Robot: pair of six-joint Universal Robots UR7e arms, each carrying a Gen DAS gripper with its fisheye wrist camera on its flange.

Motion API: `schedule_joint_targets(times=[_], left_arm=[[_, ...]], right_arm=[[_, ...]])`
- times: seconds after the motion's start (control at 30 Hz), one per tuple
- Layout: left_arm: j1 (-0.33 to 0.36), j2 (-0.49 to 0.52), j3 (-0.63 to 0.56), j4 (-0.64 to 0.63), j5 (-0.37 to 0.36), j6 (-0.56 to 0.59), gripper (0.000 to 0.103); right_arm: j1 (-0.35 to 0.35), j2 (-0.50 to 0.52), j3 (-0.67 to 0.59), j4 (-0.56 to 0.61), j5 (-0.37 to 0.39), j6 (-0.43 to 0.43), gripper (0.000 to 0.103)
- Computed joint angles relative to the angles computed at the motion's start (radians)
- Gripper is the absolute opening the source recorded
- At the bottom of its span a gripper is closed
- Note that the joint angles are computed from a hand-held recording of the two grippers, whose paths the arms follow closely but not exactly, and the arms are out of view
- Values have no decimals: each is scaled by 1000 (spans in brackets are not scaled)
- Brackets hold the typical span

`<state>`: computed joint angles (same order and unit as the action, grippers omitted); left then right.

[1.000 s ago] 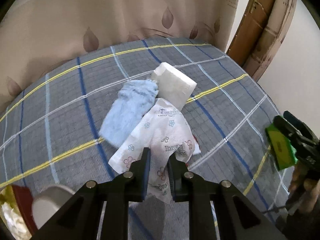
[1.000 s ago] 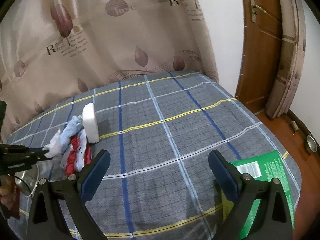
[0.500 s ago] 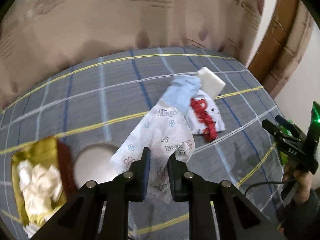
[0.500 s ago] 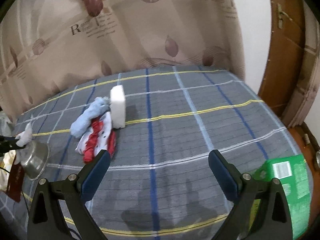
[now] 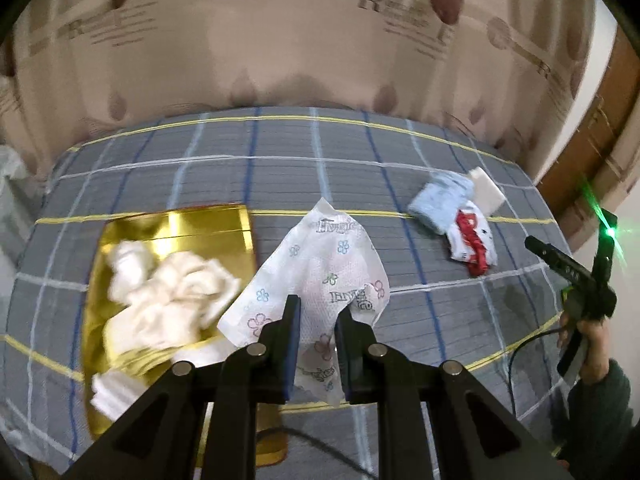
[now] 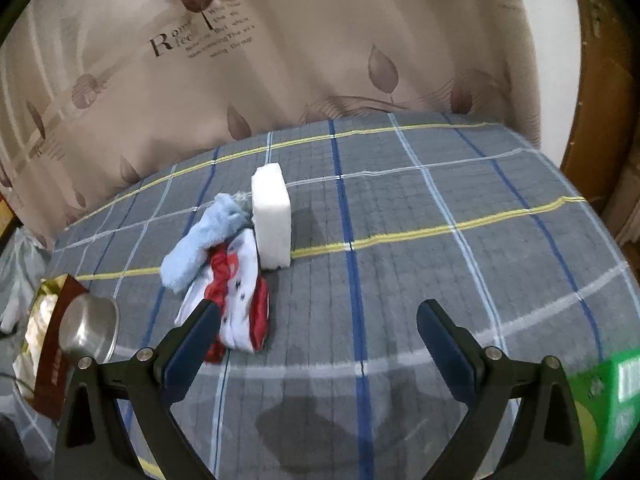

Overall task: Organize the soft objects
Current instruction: 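Carry the bag toward the gold tray with the left while the right grasps the white block, then lower the bag into the tray and open the left gripper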

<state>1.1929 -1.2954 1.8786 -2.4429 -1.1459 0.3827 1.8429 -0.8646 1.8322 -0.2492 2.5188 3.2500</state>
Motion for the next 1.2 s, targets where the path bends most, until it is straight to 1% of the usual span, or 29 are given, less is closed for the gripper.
schedule_joint_targets(times=[0.1, 0.17, 0.33, 0.5, 0.6, 0.67, 0.73, 0.8, 0.83, 0.87, 0.9, 0.93, 0.97, 1.0, 1.03, 1.2], left_arm=[[10, -20, -7, 8, 13, -11, 17], [14, -32, -13, 15, 21, -15, 17], [19, -61, -34, 19, 41, -21, 17], [16, -82, -63, 26, 75, -20, 17], [18, -95, -90, 43, 93, -23, 17], [14, -100, -91, 26, 121, -9, 17], [17, -103, -103, 32, 134, 1, 17], [25, -97, -117, 39, 143, -3, 17], [31, -91, -122, 38, 148, 1, 17], [34, -90, -121, 32, 151, 3, 17], [40, -84, -124, 26, 153, 2, 17], [48, -75, -129, 27, 154, 2, 17], [53, -68, -132, 25, 154, 1, 17], [61, -57, -138, 28, 155, -7, 17], [68, -51, -142, 36, 153, -9, 17], [92, -15, -153, 26, 156, -10, 17]], right_arm=[[-35, 4, -37, 41, -41, -2, 98], [-53, 10, -63, 58, -56, -15, 98], [-83, 61, -158, 109, -54, -107, 97], [-101, 99, -232, 133, -69, -173, 85], [-111, 111, -258, 144, -77, -179, 76], [-115, 117, -269, 144, -79, -181, 75], [-122, 123, -282, 151, -89, -173, 66], [-125, 131, -295, 168, -101, -160, 48], [-126, 136, -302, 182, -103, -154, 45], [-127, 143, -310, 194, -102, -147, 39], [-126, 143, -308, 194, -110, -145, 32], [-123, 143, -305, 188, -112, -148, 32], [-115, 144, -305, 179, -96, -155, 30], [-106, 149, -309, 173, -70, -161, 28], [-97, 149, -307, 161, -47, -171, 27], [-61, 117, -258, 82, 21, -217, 27]])
